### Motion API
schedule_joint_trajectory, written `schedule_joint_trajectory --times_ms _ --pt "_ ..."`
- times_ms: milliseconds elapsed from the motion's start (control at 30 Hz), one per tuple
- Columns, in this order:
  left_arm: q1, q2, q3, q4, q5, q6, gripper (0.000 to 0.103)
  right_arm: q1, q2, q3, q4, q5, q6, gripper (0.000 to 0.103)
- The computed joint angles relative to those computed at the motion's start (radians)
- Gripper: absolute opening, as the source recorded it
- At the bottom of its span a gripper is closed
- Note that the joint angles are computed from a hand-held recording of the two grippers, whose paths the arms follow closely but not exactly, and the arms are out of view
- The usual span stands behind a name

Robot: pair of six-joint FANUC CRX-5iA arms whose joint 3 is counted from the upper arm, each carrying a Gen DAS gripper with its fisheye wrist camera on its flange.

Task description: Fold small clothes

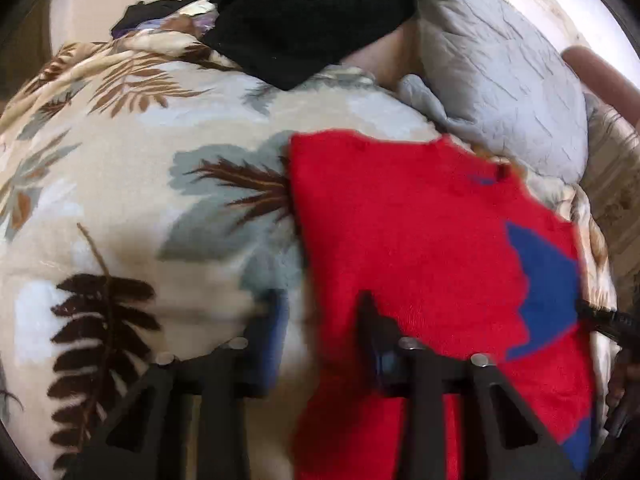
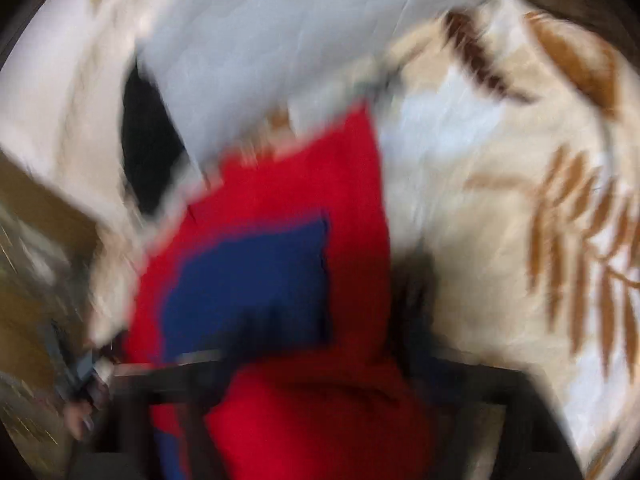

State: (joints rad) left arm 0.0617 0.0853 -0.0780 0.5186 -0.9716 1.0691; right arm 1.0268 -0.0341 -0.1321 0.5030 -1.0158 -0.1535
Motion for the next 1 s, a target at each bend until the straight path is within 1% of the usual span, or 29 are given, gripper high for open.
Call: schedule_joint_trajectory --times_ms 33,67,100,133,167,200,233,267,300,333,367,400,433,500,567,600,633,700,733,767,833,867,900,967,1000 --pt "0.006 0.007 0.022 -0.005 -0.029 0.037 0.014 0.009 -0.018 -0.014 0.037 0.001 -0.067 0.017" --pt "0.012 0.010 0.038 0.001 -0.056 0.058 0.013 0.027 -0.022 -0.014 0.081 -0.035 -0.115 0.016" --pt "0.006 0.010 0.046 -0.020 -0.056 0.061 0.013 0.038 -0.003 0.008 0.096 -0.118 -0.133 0.015" --pt "0.000 0.016 0.050 -0.039 -0.057 0.069 0.017 0.031 0.001 0.003 0.070 -0.149 -0.151 0.018" --pt "-0.001 0.017 0.045 -0.031 -0.051 0.076 0.017 0.026 -0.018 -0.018 0.039 -0.128 -0.199 0.019" --pt "0.003 0.008 0.047 -0.033 -0.065 0.103 0.027 0.027 -0.064 -0.077 0.061 -0.055 -0.268 0.019" --pt "0.005 0.003 0.058 -0.046 -0.089 0.129 0.046 0.052 -0.113 -0.130 0.111 -0.014 -0.353 0.025" --pt "0.011 -0.021 0.050 -0.047 -0.111 0.141 0.058 0.076 -0.135 -0.152 0.149 -0.008 -0.385 0.034" --pt "0.023 -0.053 0.019 -0.025 -0.109 0.116 0.077 0.111 -0.150 -0.160 0.186 -0.029 -0.397 0.071" --pt "0.040 -0.093 -0.026 0.004 -0.094 0.075 0.078 0.166 -0.155 -0.152 0.218 -0.091 -0.406 0.092" --pt "0.060 -0.149 -0.085 0.037 -0.079 0.022 0.078 0.207 -0.164 -0.157 0.238 -0.119 -0.427 0.093" --pt "0.082 -0.198 -0.134 0.057 -0.091 -0.029 0.078 0.245 -0.182 -0.168 0.236 -0.105 -0.435 0.093" --pt "0.103 -0.231 -0.161 0.063 -0.119 -0.061 0.078 0.271 -0.198 -0.176 0.211 -0.072 -0.428 0.093" --pt "0.178 -0.334 -0.261 0.105 -0.198 -0.130 0.078 0.340 -0.203 -0.174 0.167 -0.086 -0.443 0.093" --pt "0.247 -0.406 -0.319 0.108 -0.299 -0.174 0.078 0.400 -0.208 -0.182 0.141 -0.097 -0.488 0.092" --pt "0.290 -0.450 -0.356 0.112 -0.347 -0.199 0.078 0.431 -0.209 -0.192 0.145 -0.097 -0.531 0.091" --pt "0.319 -0.482 -0.383 0.114 -0.374 -0.209 0.078 0.477 -0.211 -0.210 0.181 -0.110 -0.601 0.092" --pt "0.376 -0.545 -0.424 0.098 -0.448 -0.247 0.078 0.519 -0.211 -0.217 0.195 -0.116 -0.655 0.092" --pt "0.404 -0.582 -0.447 0.105 -0.466 -0.269 0.078 0.536 -0.210 -0.223 0.201 -0.102 -0.676 0.091" --pt "0.419 -0.600 -0.454 0.100 -0.486 -0.271 0.078 0.548 -0.213 -0.223 0.191 -0.102 -0.678 0.089" --pt "0.447 -0.613 -0.452 0.090 -0.548 -0.262 0.078 0.563 -0.193 -0.206 0.161 -0.092 -0.673 0.076" --pt "0.470 -0.624 -0.462 0.103 -0.574 -0.270 0.078 0.567 -0.176 -0.206 0.167 -0.082 -0.686 0.075" --pt "0.488 -0.636 -0.474 0.110 -0.590 -0.285 0.078 0.589 -0.174 -0.203 0.172 -0.098 -0.699 0.075" --pt "0.480 -0.633 -0.469 0.070 -0.606 -0.268 0.078 0.600 -0.174 -0.215 0.189 -0.099 -0.730 0.075" --pt "0.471 -0.631 -0.469 0.067 -0.597 -0.259 0.078 0.605 -0.175 -0.218 0.193 -0.101 -0.741 0.075"
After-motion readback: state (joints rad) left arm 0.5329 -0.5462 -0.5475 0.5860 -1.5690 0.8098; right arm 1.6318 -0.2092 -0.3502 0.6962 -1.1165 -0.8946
